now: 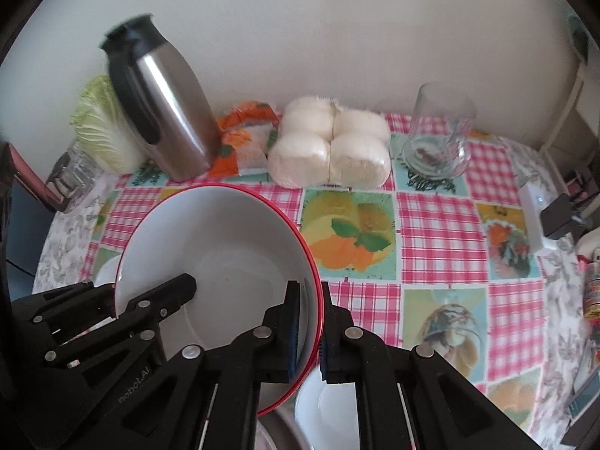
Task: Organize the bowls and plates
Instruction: 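Lift the red-rimmed bowl with both tools and carry it over the tray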
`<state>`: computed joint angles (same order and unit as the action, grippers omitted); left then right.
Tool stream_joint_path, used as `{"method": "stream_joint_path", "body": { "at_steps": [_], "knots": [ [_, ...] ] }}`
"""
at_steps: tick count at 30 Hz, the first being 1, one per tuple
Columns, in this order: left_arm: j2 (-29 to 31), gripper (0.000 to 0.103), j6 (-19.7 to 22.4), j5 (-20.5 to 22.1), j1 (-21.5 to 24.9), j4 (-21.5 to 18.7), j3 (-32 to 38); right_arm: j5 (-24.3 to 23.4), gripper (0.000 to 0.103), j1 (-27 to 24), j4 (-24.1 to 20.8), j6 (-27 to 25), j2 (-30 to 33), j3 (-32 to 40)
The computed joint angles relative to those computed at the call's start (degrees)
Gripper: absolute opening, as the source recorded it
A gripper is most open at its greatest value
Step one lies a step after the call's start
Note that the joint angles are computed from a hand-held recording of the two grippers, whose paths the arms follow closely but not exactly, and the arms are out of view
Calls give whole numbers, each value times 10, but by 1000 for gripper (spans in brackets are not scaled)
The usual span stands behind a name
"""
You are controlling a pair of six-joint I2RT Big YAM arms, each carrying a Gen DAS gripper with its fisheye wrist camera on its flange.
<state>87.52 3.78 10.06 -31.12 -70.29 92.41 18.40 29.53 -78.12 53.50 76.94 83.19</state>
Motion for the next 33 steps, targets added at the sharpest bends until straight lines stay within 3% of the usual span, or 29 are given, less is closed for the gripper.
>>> {"method": "stream_joint_path", "body": {
  "at_steps": [4,8,11,16,20,26,30,33],
  "knots": [
    [-53,11,-9,1,-1,14,-45,30,9,42,-37,23,-5,24],
    [-100,11,-33,50,24,27,-94,42,9,82,-59,65,-12,32],
    [-129,11,-36,47,31,36,-131,58,9,116,-70,93,-8,35],
    [-174,11,-43,52,45,47,-186,59,10,164,-71,142,-2,21],
    [-208,11,-51,30,44,57,-220,69,10,201,-58,185,-6,1],
    [-239,11,-60,28,47,76,-257,80,10,233,-42,237,-17,-29],
    [-251,11,-66,43,53,86,-281,107,10,256,-54,268,-11,-29],
    [-253,11,-60,29,46,86,-288,110,10,263,-46,289,-14,-41]
  ]
}}
